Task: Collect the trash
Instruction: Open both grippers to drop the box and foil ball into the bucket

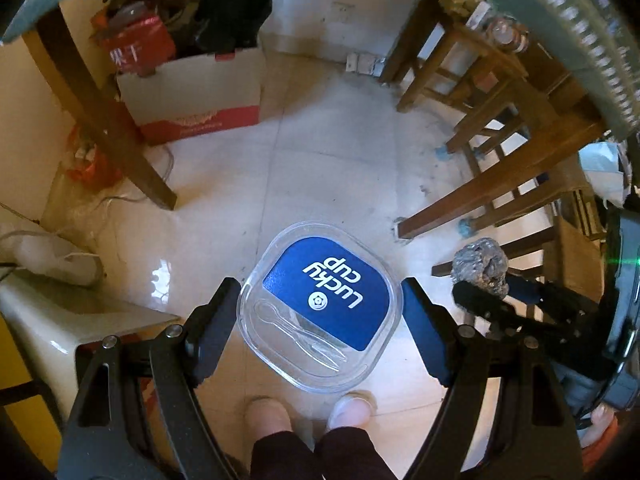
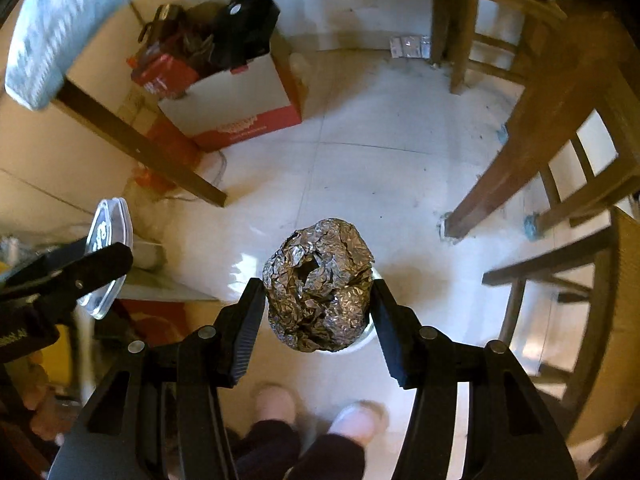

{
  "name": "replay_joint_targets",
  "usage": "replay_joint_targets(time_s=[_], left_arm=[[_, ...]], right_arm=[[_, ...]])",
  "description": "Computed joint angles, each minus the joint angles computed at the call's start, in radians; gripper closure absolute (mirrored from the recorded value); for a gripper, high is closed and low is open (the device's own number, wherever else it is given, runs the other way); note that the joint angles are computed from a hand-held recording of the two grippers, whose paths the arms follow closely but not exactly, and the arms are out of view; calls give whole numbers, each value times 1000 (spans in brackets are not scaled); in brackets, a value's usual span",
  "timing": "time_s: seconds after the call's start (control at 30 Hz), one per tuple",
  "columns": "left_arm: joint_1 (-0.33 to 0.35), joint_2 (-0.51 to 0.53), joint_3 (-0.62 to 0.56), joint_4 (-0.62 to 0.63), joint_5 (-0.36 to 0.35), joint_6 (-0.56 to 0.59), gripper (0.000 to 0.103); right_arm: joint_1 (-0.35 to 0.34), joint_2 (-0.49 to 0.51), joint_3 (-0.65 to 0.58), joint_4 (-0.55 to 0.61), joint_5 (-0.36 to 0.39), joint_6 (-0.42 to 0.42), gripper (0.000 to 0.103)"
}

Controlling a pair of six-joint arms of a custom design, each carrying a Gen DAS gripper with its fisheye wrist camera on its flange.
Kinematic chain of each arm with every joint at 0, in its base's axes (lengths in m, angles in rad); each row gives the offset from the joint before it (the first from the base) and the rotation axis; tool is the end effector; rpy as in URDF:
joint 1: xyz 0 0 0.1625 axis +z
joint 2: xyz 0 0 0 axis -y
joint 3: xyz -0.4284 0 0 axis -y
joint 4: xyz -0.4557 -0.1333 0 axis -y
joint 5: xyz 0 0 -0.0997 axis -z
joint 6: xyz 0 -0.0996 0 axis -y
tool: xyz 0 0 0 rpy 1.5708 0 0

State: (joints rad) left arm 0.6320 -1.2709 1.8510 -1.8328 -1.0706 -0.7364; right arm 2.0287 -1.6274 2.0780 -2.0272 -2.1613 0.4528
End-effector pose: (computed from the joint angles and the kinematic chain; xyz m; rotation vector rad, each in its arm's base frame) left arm -0.3570 -0.4858 0.2078 0.3641 2.5444 -0.2118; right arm 0.2847 -0.4017 0.3096 0.0043 -2.5913 0.3534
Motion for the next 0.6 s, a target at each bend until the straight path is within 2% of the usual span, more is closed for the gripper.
replay_joint_targets(time_s=[0.1, 0.23, 0.43, 0.6], left_arm=[[22, 1, 25, -29, -8, -4, 23], [41, 15, 32, -42, -29, -6, 23], [57, 51, 29, -64, -80, 22, 22], [82, 107, 15, -98, -197, 23, 19]], right_arm=[[-33, -3, 28, -43, 43, -46, 50], [-86, -23, 51, -66, 128, -44, 48], [-83, -45, 53, 6, 82, 6, 44], [-79, -72, 51, 70, 46, 63, 44]])
